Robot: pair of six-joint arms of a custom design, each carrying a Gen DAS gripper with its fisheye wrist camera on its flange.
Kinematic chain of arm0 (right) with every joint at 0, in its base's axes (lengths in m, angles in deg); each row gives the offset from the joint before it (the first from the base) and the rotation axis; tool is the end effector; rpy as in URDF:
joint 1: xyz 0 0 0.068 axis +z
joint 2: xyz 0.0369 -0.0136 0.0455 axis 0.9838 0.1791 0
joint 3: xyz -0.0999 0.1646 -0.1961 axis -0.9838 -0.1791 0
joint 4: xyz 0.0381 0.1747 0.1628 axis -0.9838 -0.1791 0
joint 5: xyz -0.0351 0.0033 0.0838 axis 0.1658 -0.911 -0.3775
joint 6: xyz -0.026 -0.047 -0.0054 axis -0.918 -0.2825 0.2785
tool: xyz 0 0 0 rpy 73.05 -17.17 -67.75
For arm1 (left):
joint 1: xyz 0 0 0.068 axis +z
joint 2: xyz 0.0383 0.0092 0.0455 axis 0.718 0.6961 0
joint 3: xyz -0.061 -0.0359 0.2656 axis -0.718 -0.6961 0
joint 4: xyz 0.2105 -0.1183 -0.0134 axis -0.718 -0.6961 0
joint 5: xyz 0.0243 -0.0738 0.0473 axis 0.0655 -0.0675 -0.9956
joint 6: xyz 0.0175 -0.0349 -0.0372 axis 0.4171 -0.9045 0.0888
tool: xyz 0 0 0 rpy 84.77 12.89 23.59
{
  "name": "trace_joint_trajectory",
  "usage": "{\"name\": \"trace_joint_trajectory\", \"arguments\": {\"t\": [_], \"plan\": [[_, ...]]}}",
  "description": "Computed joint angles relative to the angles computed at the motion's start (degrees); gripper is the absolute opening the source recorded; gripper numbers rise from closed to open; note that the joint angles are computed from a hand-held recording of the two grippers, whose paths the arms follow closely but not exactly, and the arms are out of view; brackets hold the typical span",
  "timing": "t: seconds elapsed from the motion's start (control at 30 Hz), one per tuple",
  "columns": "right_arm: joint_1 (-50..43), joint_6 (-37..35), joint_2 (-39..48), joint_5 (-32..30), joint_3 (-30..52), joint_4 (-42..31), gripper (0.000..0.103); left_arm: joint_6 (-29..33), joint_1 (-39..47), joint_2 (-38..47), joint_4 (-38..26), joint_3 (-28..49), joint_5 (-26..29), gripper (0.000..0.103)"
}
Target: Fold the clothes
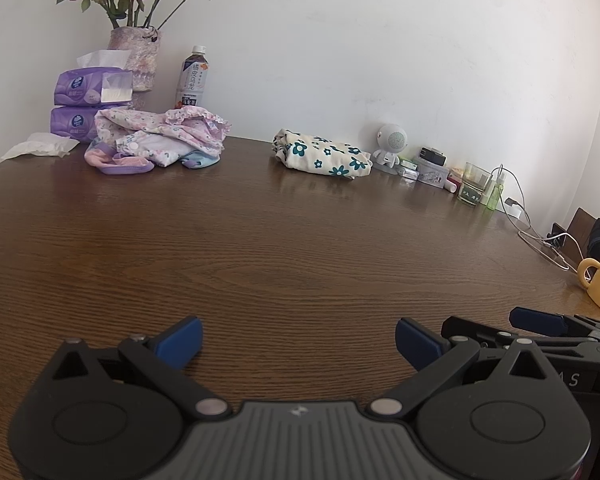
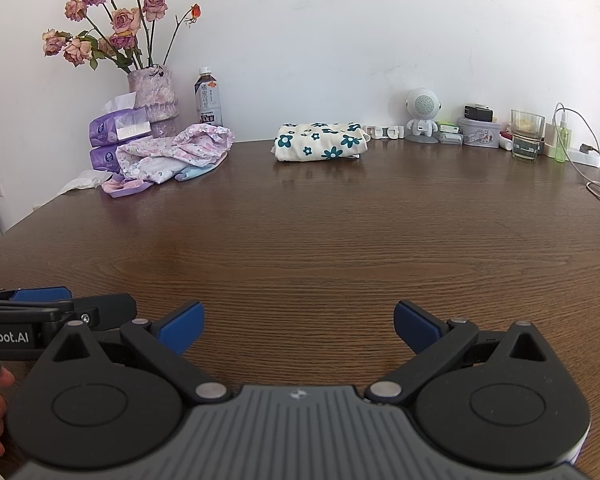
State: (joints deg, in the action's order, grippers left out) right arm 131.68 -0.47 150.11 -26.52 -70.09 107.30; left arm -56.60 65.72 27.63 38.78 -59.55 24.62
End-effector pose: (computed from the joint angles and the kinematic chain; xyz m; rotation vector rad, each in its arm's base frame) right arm 0.1242 0.1172 0.0723 0.1540 2.0797 0.0116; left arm 0.1959 0.0444 0.0567 0.3452 2.0954 -0.4958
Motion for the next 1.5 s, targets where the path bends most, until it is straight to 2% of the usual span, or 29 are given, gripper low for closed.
{"name": "trace_joint_trajectory", "arguments": {"t": [0.1, 0.23, 0.4, 0.57, 0.7, 0.9, 1.0, 1.2, 1.33, 1.5], "plan": [[0.23, -0.25, -0.84, 0.39, 0.78, -2.44, 0.103, 0.08, -0.21, -0.15, 0.02, -0.14, -0.31, 0.103], [0.15, -1.18, -2.29, 0.83, 3.30, -8.17, 0.103, 1.59, 0.33, -2.43, -4.94, 1.56, 1.29, 0.103], [-5.56, -8.29, -7.78, -7.31, 3.26, -5.96, 0.103, 0.02, 1.58, -8.20, -11.89, 5.42, 4.08, 0.103], [-11.44, -18.56, -14.51, -12.86, 9.98, -11.90, 0.103, -2.73, 1.52, -13.72, -23.17, 14.95, 4.35, 0.103], [-16.43, -25.29, -14.03, -18.59, 18.92, -14.69, 0.103, -5.72, 0.55, -13.77, -29.42, 25.23, 1.64, 0.103], [-23.31, -32.17, -3.41, -29.59, 37.73, -17.39, 0.103, -9.46, -2.74, -4.30, -35.38, 44.49, -8.73, 0.103], [-24.29, -35.46, 5.18, -30.86, 49.47, -20.50, 0.103, -11.85, -4.00, 3.15, -38.79, 55.31, -13.38, 0.103], [-25.72, -37.64, 23.45, -30.43, 75.12, -31.30, 0.103, -14.85, -7.21, 22.88, -48.20, 83.66, -23.18, 0.103], [-26.64, -40.47, 34.15, -30.64, 91.28, -40.50, 0.103, -13.17, -8.13, 33.41, -55.48, 99.31, -24.88, 0.101], [-26.50, -46.61, 47.00, -29.48, 110.94, -50.40, 0.102, -6.84, -7.89, 42.07, -68.29, 115.64, -20.72, 0.091]]}}
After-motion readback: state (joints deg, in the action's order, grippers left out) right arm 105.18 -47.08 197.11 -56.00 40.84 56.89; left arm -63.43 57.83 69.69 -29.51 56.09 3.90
